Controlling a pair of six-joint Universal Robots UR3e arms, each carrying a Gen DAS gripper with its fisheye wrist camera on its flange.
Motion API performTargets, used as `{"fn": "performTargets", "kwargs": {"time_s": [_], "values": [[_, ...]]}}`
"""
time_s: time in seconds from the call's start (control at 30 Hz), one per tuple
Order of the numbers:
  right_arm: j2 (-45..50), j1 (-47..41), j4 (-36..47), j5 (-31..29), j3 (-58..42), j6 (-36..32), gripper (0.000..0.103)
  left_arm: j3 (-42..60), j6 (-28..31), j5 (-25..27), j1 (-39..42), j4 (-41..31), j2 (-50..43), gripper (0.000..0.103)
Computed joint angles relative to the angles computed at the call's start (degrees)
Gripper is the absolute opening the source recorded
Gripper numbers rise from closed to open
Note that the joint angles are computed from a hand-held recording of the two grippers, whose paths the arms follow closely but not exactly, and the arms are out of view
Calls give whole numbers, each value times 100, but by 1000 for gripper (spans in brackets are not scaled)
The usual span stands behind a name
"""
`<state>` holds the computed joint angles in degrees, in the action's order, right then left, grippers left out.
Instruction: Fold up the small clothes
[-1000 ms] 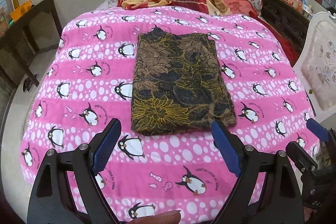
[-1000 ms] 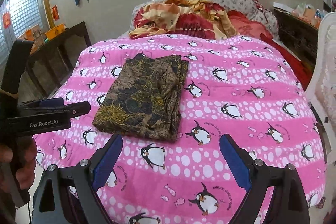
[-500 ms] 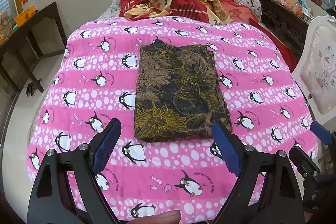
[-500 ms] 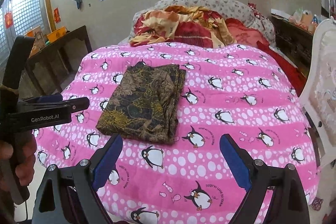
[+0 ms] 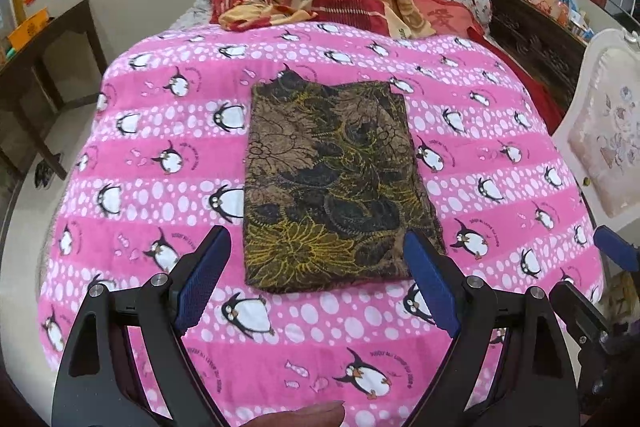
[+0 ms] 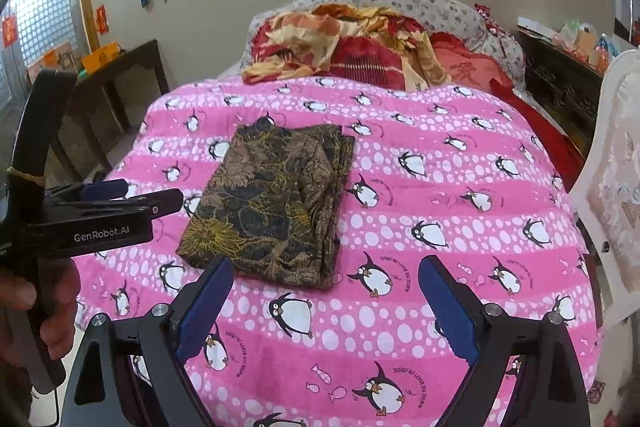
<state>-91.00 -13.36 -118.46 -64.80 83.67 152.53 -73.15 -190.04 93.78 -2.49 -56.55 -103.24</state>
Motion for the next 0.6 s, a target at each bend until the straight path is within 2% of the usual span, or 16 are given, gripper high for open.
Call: {"fn": "performTargets", "kwargs": {"time_s": [0.2, 0.37, 0.6], "values": [[619, 670, -177, -997, -535, 877, 92, 209, 431, -564, 334, 13, -318, 88], [990, 920, -90, -1233, -1058, 1373, 92, 377, 630, -662, 497, 6, -458, 88], [1211, 1127, -165, -1423, -1241, 1387, 92, 251, 431, -690, 547, 173, -500, 88]]}}
